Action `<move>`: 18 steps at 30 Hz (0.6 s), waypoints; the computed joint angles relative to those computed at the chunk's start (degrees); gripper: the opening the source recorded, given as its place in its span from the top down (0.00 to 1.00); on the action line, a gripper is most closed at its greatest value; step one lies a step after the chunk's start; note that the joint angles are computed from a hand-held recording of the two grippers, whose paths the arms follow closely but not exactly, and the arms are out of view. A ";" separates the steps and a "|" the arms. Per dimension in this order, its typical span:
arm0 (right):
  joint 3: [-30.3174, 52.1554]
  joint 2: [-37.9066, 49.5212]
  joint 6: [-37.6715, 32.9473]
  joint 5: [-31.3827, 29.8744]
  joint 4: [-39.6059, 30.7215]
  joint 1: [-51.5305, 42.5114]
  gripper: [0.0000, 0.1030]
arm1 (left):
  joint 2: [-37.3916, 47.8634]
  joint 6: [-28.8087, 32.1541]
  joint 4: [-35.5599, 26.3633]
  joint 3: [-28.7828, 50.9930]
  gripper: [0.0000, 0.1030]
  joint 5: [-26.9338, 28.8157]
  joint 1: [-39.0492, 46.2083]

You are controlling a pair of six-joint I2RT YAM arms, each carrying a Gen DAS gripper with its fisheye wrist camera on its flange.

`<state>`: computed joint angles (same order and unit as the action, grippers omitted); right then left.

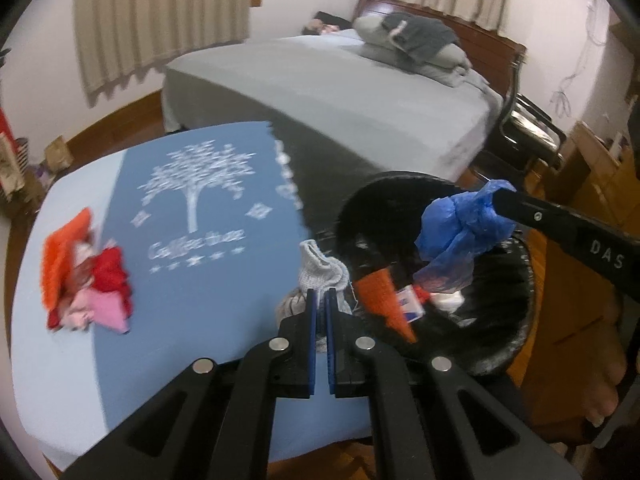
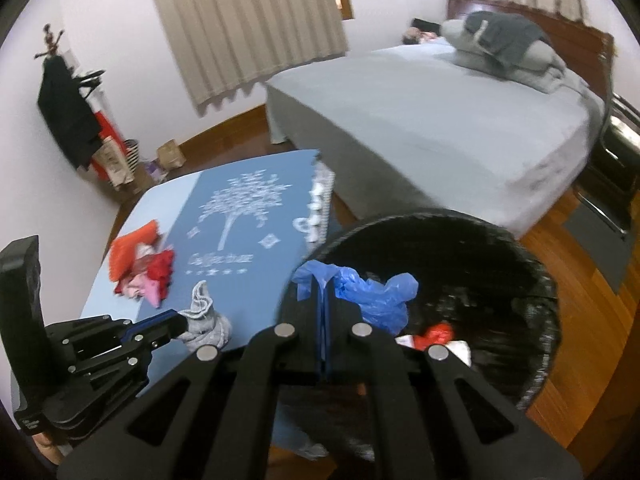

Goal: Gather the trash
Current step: 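Open both tools over the black bin to drop the sock and bag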

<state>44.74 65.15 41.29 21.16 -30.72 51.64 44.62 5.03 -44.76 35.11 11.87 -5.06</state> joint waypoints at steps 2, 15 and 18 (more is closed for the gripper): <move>-1.93 -2.00 -0.93 -0.91 -0.34 -2.69 0.99 | 2.08 -4.53 2.43 0.02 0.96 -2.56 -6.28; -12.68 -5.28 -7.54 -10.01 3.04 -21.26 0.87 | 22.99 -16.45 17.09 2.44 0.64 -12.19 -28.85; -15.63 -7.74 -6.22 -9.81 2.46 -21.87 0.82 | 21.94 -15.32 16.95 0.47 0.64 -12.02 -28.25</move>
<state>29.11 57.42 35.07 11.35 -28.26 29.77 66.56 -10.29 -27.81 35.58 -0.15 -33.32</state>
